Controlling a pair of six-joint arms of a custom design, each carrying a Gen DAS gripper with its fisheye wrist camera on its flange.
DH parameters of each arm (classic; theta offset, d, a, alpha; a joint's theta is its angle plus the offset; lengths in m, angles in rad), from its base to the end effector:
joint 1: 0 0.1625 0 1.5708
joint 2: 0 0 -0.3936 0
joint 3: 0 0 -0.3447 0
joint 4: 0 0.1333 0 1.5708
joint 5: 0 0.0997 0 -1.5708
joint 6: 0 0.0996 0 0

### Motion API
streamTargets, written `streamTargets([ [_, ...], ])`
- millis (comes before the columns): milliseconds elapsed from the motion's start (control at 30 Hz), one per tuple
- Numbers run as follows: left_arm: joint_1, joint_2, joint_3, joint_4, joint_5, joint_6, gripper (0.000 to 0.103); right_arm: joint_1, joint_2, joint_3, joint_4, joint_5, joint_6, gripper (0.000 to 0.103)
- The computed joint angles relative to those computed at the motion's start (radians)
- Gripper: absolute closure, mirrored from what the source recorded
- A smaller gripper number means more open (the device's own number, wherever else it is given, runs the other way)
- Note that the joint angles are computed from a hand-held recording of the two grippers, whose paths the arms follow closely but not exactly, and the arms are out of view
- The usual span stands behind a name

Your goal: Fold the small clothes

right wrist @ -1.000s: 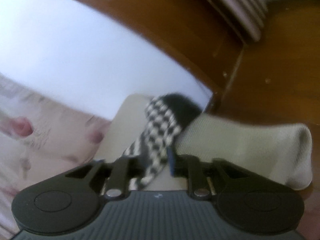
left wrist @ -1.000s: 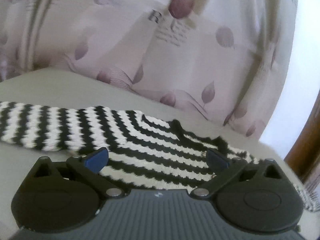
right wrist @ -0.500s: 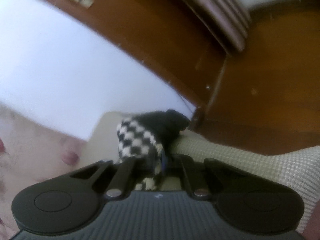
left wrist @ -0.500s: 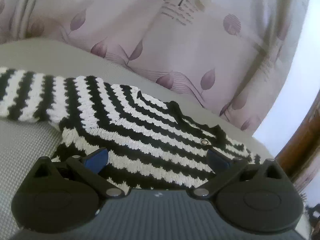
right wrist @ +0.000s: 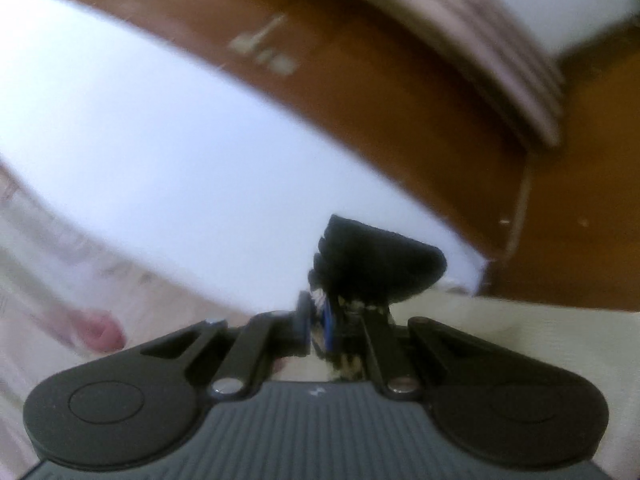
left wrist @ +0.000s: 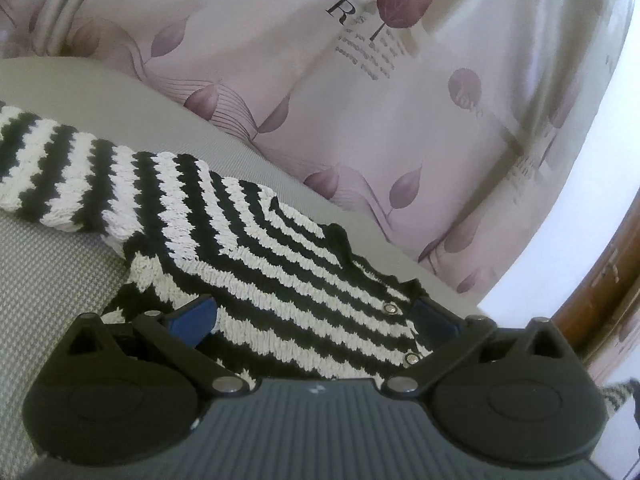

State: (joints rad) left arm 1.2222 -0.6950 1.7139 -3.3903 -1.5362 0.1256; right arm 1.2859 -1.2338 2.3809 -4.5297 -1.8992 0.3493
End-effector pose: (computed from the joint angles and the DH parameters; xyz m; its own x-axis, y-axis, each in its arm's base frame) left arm -0.0846 -0.6331 0.1233 -0.9105 0.3975 -0.1138 0.3547 0.6094 -0.7091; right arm 0.0016 -0.3544 0.3391 -0.7938 0.4540 -0.4047 0.2177 -0.4091 -0.8861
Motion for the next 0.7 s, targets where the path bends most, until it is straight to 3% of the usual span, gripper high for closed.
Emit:
streamTargets([
  [133, 0.004, 0.0, 0.004, -0.022, -0.006, -0.012, 0.0, 0.129, 0.085, -0.183, 0.122, -0.022, -0.053, 0.098],
  [267, 0.007, 0.001, 0.015, -0.07, -0.005, -0.035, 0.0, 0.233, 0.232, -0.403, 0.257, 0.019, -0.099, 0.098],
  [367, 0.007, 0.003, 0.02, -0.104, 0.02, -0.075, 0.0, 0.272, 0.361, -0.567, 0.356, 0.104, -0.076, 0.098],
  [567, 0.014, -0.001, 0.022, -0.127, 0.03, -0.132, 0.0, 0.327, 0.603, -0.878, 0.623, 0.181, -0.047, 0.098],
  [700, 0.011, -0.001, 0.025, -0.136, 0.033, -0.126, 0.0, 0.347, 0.708, -0.995, 0.742, 0.202, -0.054, 0.098],
])
